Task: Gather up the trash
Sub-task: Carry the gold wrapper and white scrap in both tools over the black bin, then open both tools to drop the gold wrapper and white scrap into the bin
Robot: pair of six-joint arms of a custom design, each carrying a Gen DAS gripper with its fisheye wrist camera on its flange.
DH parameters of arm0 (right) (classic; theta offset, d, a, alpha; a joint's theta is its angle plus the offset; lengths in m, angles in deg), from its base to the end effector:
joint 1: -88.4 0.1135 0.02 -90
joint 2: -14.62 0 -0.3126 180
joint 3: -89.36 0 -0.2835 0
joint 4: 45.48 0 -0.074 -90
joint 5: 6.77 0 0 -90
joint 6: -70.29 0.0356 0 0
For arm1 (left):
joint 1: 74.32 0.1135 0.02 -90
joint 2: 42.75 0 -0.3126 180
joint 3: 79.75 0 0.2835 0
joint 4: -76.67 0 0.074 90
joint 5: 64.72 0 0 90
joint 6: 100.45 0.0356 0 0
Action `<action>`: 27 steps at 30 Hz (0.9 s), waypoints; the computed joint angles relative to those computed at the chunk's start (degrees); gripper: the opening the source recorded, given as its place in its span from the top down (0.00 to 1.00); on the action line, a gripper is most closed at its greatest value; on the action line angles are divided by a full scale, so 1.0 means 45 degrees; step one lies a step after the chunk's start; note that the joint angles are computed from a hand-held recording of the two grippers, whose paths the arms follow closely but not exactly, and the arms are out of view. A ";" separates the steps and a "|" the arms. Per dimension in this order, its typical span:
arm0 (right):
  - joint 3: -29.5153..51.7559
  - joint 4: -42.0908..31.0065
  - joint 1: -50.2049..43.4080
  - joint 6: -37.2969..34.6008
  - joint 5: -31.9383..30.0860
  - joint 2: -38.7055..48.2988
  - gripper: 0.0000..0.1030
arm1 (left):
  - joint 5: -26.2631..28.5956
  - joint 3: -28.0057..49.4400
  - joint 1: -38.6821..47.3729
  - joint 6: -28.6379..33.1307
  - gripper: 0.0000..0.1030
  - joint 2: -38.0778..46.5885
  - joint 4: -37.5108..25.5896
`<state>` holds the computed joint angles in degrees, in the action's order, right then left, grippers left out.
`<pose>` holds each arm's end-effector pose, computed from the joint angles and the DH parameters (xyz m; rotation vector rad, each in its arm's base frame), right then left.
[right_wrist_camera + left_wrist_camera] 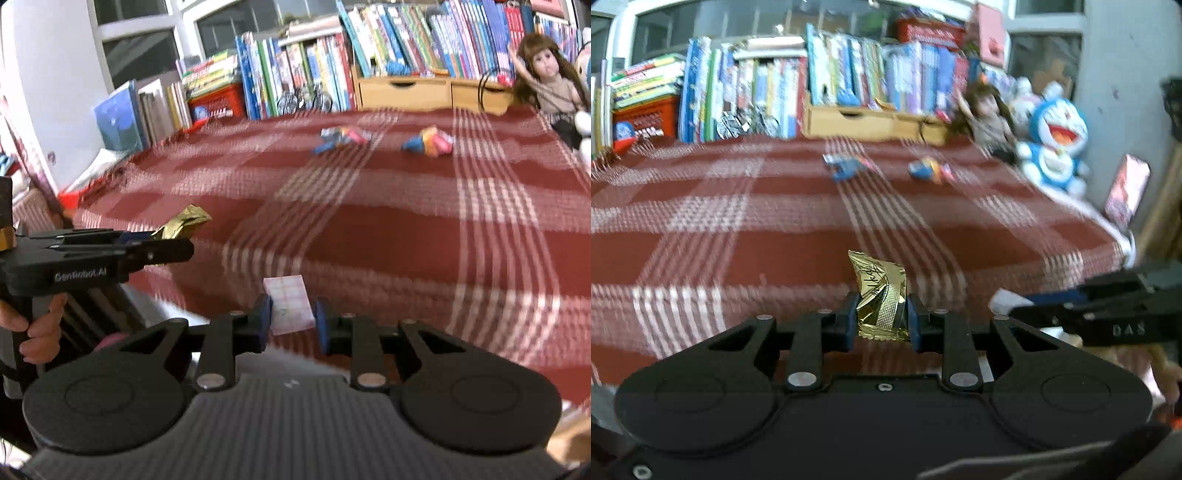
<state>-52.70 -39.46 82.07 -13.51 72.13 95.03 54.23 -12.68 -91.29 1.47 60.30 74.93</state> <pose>0.2638 -0.0224 0.1656 0.1328 2.1972 0.2124 0.3806 -0.1342 0.1871 0.8122 2.0445 -0.6100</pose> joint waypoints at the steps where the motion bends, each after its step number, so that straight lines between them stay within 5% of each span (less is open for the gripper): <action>1: -0.0211 0.0027 0.0077 0.0069 0.0015 0.0002 0.70 | 0.0016 -0.0278 -0.0002 0.0169 0.76 -0.0069 -0.0104; 16: -0.1546 0.2447 0.1996 0.1485 0.0980 0.4250 0.69 | -0.1862 -0.0501 -0.0444 0.1013 0.76 0.2485 -0.2513; 27: -0.1380 0.2996 0.2181 0.1651 0.0994 0.5507 0.69 | -0.2298 -0.0494 -0.0737 0.0924 0.75 0.3155 -0.2506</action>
<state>-58.91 -25.97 91.89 -6.08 76.60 119.82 43.89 -14.90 -94.60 5.63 74.50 63.66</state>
